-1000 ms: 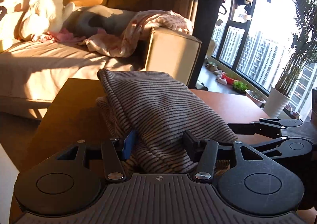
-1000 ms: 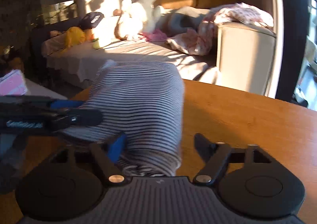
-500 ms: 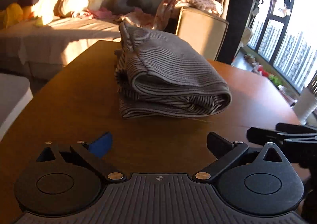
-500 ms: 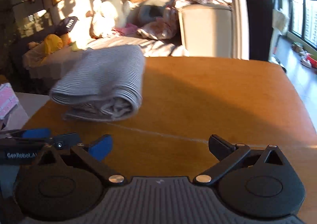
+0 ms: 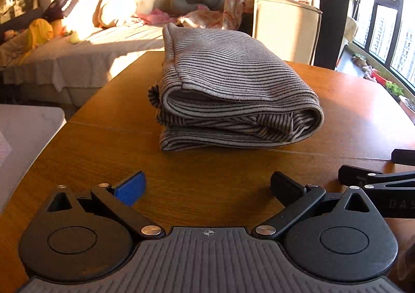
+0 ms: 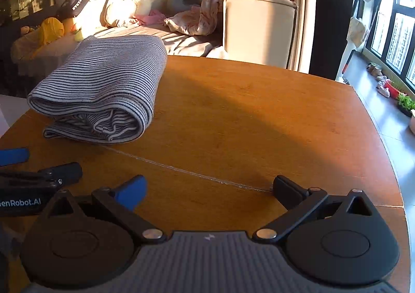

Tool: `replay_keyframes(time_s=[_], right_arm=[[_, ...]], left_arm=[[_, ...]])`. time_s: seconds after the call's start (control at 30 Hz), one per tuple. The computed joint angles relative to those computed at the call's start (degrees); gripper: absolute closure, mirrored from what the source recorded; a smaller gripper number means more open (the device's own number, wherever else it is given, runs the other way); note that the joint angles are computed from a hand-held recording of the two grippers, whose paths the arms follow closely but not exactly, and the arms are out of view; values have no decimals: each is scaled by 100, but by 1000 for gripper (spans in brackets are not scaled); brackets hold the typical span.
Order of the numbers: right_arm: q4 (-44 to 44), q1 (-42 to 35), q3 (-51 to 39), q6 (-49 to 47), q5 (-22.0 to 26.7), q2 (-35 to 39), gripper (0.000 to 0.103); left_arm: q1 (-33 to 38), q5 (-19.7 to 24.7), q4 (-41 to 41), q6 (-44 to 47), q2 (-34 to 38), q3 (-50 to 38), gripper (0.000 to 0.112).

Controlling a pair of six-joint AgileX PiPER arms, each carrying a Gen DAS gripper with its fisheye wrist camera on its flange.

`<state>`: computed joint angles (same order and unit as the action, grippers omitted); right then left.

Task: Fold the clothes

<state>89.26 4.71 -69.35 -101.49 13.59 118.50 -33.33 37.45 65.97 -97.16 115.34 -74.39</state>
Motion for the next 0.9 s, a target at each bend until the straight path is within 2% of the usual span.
replay_keyframes(time_s=[0.33,0.9], right_arm=[[311,-33,82,-329,38,-32,0],[251,-60,-33,-273,56,66,0]], left_arm=[[37,-38,9,22,29,-32,9],[4,-23,46,-59,18,11,9]])
